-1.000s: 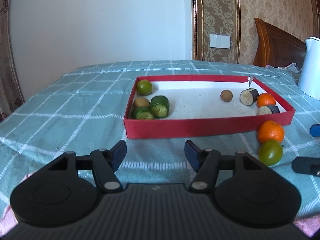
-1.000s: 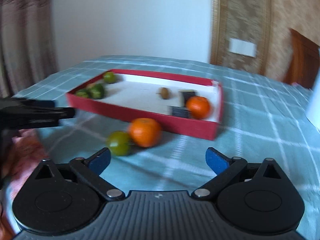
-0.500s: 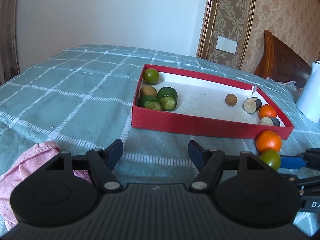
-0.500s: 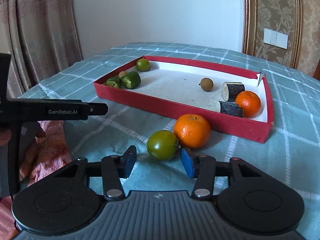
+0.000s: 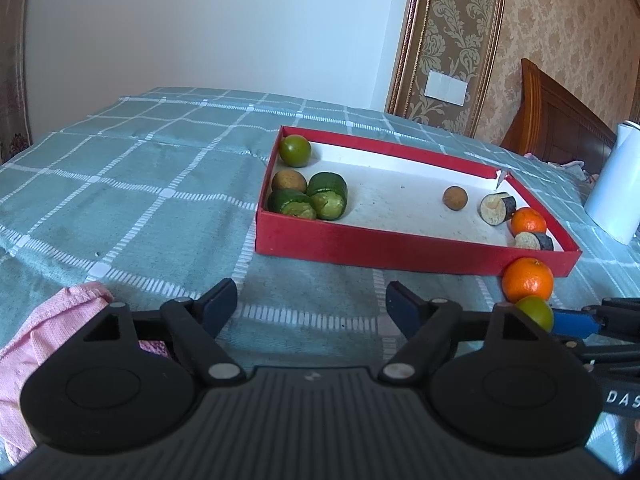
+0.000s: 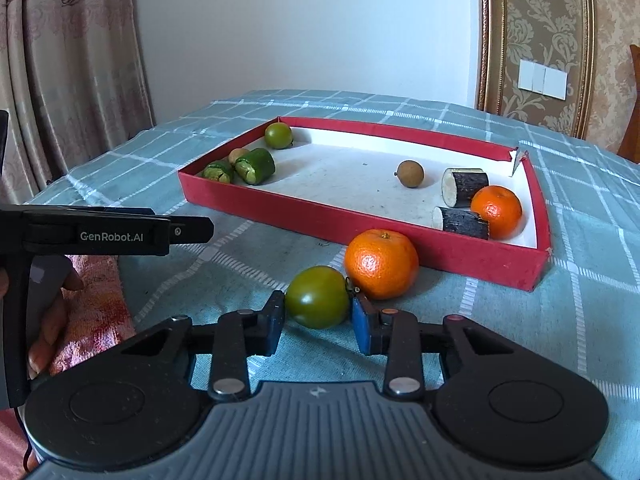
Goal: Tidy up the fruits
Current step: 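Carry the green tomato into the red box and open the right gripper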
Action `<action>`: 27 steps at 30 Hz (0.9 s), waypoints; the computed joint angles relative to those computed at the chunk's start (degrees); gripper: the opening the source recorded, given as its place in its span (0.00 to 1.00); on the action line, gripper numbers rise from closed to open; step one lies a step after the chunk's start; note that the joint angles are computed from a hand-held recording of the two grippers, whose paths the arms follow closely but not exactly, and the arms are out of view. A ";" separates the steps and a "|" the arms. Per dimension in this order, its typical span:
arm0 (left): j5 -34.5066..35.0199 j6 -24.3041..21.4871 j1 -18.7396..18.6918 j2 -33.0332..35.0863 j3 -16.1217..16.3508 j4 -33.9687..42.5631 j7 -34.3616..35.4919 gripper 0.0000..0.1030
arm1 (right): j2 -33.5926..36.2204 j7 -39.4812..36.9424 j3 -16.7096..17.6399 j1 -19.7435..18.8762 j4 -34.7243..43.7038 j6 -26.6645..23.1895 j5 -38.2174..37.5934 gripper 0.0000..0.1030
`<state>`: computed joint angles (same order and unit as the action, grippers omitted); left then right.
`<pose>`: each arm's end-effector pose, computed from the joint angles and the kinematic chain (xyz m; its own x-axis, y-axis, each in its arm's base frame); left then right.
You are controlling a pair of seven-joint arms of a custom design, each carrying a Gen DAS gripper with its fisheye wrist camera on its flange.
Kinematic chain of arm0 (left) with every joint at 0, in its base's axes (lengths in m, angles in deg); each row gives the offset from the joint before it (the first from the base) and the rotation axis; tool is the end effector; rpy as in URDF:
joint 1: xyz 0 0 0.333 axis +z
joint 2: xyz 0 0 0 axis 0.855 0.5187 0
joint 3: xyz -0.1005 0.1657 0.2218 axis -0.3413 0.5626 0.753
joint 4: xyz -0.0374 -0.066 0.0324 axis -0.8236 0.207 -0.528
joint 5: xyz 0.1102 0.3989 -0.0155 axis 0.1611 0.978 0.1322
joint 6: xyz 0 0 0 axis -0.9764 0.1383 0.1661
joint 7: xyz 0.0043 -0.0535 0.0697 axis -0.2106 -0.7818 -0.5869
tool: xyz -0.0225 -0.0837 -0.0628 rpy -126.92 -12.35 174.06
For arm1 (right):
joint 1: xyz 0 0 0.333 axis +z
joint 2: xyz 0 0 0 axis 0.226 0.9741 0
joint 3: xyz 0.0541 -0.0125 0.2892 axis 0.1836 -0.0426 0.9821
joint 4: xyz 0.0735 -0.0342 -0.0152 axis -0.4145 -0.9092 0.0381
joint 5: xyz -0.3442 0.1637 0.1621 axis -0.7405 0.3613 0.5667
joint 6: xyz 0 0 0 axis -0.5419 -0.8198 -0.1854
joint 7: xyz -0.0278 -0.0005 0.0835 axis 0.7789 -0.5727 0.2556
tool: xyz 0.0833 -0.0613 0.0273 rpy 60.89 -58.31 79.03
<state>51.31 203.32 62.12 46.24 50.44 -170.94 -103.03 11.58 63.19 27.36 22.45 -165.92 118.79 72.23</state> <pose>0.5901 -0.0721 0.4054 0.2097 -0.9662 0.1500 -0.4982 -0.2376 -0.8339 0.6625 0.2266 0.3958 0.6050 -0.7942 -0.0564 -0.4918 -0.3171 -0.8109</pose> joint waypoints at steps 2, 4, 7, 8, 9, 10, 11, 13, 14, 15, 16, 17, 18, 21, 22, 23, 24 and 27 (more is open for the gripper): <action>-0.02 0.03 0.00 0.01 0.01 -0.01 0.05 0.78 | -0.38 -0.43 0.42 -0.70 -0.18 -0.35 1.27 0.33; 0.31 0.23 0.05 0.10 0.06 0.12 -0.26 0.79 | -1.09 -1.82 0.84 -1.41 -0.54 -0.63 3.14 0.33; 0.39 0.52 0.11 0.19 0.07 0.21 -0.29 0.80 | -2.06 -6.38 1.75 -2.45 -0.55 -0.29 8.23 0.33; 0.39 0.52 0.11 0.19 0.07 0.21 -0.29 0.81 | -2.18 -7.90 1.73 -2.38 -0.28 0.21 9.74 0.33; 0.31 0.51 0.11 0.17 0.06 0.18 -0.26 0.82 | -2.10 -9.27 1.68 -2.29 0.27 0.64 11.22 0.33; 0.54 0.65 0.13 0.18 0.07 0.24 -0.47 0.82 | -2.03 -10.32 1.55 -2.23 0.86 0.87 12.58 0.33; 0.59 0.68 0.12 0.16 0.05 0.24 -0.58 0.82 | -1.87 -10.32 0.98 -1.84 1.45 0.83 12.75 0.33; 0.99 0.85 0.19 0.23 0.08 0.32 -1.06 0.82 | -0.87 -9.64 -0.10 -0.83 3.28 1.67 12.03 0.33; 1.23 0.95 0.24 0.23 0.10 0.35 -1.34 0.82 | -0.04 -8.47 -0.69 -0.26 4.55 2.08 10.84 0.33; 1.53 1.05 0.28 0.23 0.10 0.38 -1.71 0.82 | 0.94 -7.75 -0.72 -0.11 5.99 2.50 10.30 0.33; 1.76 1.14 0.33 0.21 0.09 0.39 -2.03 0.82 | 2.03 -5.30 -1.60 0.63 7.54 2.55 7.89 0.33; 1.94 1.21 0.38 0.19 0.08 0.38 -2.24 0.82 | 3.19 -3.22 -2.11 1.17 9.07 3.01 5.72 0.33; 1.92 1.21 0.41 0.21 0.04 0.40 -2.23 0.82 | 4.19 -1.56 -2.36 1.41 10.32 3.41 3.78 0.33; 2.25 1.35 0.49 0.22 0.00 0.44 -2.62 0.83 | 7.73 6.66 -5.37 3.77 15.01 2.82 -4.40 0.33; 2.58 1.43 0.54 0.22 0.00 0.49 -3.02 0.83 | 8.85 9.11 -6.36 4.46 16.50 2.32 -6.94 0.33; 2.88 1.54 0.60 0.26 0.00 0.55 -3.34 0.83 | 9.79 11.27 -7.28 5.04 17.80 1.61 -9.37 0.33; 3.10 1.60 0.64 0.27 -0.03 0.59 -3.63 0.83 | 10.79 13.21 -8.05 5.53 19.10 0.84 -11.62 0.33; 3.30 1.63 0.73 0.25 -0.11 0.59 -3.83 0.83 | 13.45 18.81 -10.48 7.24 22.22 -0.58 -17.88 0.33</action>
<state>54.62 204.95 62.85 46.50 50.34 -170.35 -106.86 25.03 82.00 16.88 29.69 -143.70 118.21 54.35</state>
